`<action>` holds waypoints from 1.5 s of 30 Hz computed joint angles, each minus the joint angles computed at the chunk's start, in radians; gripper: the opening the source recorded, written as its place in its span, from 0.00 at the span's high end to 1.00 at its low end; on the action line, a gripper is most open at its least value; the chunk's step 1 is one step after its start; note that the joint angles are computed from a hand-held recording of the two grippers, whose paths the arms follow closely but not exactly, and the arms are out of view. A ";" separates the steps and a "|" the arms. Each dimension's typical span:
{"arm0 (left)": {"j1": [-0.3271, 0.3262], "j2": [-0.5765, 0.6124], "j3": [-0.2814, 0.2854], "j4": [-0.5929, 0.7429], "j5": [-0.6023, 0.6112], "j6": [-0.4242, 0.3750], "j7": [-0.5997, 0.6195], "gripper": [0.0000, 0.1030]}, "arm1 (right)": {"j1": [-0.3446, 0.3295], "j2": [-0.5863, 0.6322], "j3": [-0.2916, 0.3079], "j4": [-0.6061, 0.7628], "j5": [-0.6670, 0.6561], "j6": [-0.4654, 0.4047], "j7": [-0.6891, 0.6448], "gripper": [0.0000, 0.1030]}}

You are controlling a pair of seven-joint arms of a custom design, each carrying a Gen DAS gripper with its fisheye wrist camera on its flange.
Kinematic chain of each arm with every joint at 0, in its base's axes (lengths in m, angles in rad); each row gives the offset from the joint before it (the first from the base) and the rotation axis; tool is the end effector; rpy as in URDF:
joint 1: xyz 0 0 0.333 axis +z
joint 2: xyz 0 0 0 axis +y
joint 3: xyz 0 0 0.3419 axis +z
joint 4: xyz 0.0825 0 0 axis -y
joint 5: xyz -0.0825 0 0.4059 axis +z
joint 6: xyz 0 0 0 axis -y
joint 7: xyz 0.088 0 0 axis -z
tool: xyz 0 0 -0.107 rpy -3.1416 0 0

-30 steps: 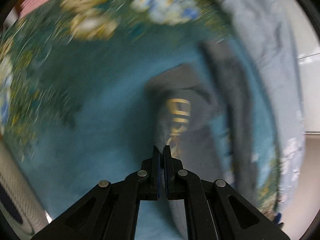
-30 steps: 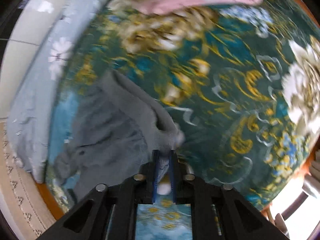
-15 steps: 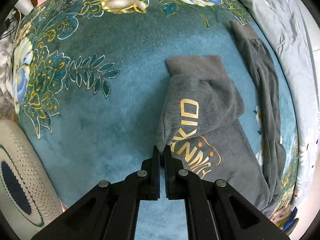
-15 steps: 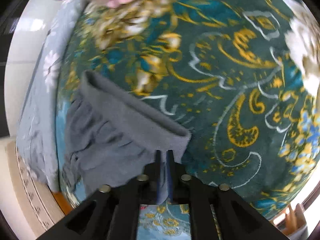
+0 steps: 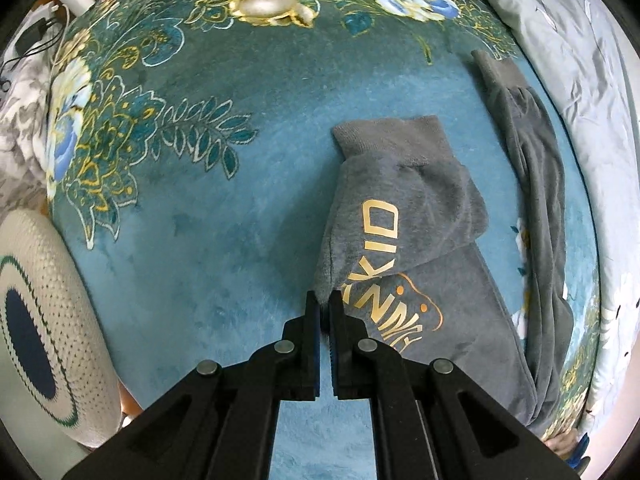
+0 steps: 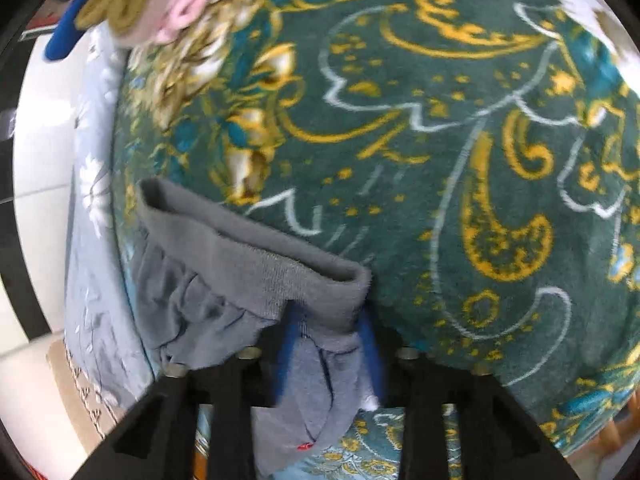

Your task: Fold clothes

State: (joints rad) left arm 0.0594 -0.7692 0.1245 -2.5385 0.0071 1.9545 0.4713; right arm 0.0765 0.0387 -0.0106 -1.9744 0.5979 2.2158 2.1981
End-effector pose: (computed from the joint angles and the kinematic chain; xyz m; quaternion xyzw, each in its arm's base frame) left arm 0.3361 0.0696 0.5457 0.9827 -0.1568 0.0983 0.0101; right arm 0.6054 0.0584 0.4903 -0.3264 0.9059 0.1869 0.1946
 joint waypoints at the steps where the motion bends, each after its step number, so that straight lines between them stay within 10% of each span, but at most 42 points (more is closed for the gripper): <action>1: -0.001 0.004 -0.006 0.009 -0.002 -0.007 -0.007 0.96 | -0.002 -0.004 -0.002 0.001 -0.007 -0.006 0.002 0.86; 20: -0.056 -0.116 -0.016 -0.062 -0.074 -0.020 -0.156 0.95 | -0.054 0.031 -0.022 0.140 -0.139 -0.235 -0.111 0.87; 25: -0.053 -0.229 0.040 -0.132 -0.125 0.021 -0.160 0.65 | -0.053 0.023 -0.019 0.197 -0.214 -0.310 -0.071 0.63; 31: 0.017 -0.347 0.101 -0.216 -0.113 0.093 -0.174 0.62 | -0.029 -0.004 -0.013 0.283 -0.287 -0.361 -0.038 0.63; 39: 0.037 -0.201 0.227 -0.259 -0.185 0.318 -0.063 0.61 | 0.051 0.110 0.041 0.559 -0.415 -0.461 0.080 0.63; 45: 0.052 -0.065 0.246 -0.219 -0.233 0.282 0.075 0.56 | 0.102 0.186 0.075 0.693 -0.480 -0.556 0.092 0.62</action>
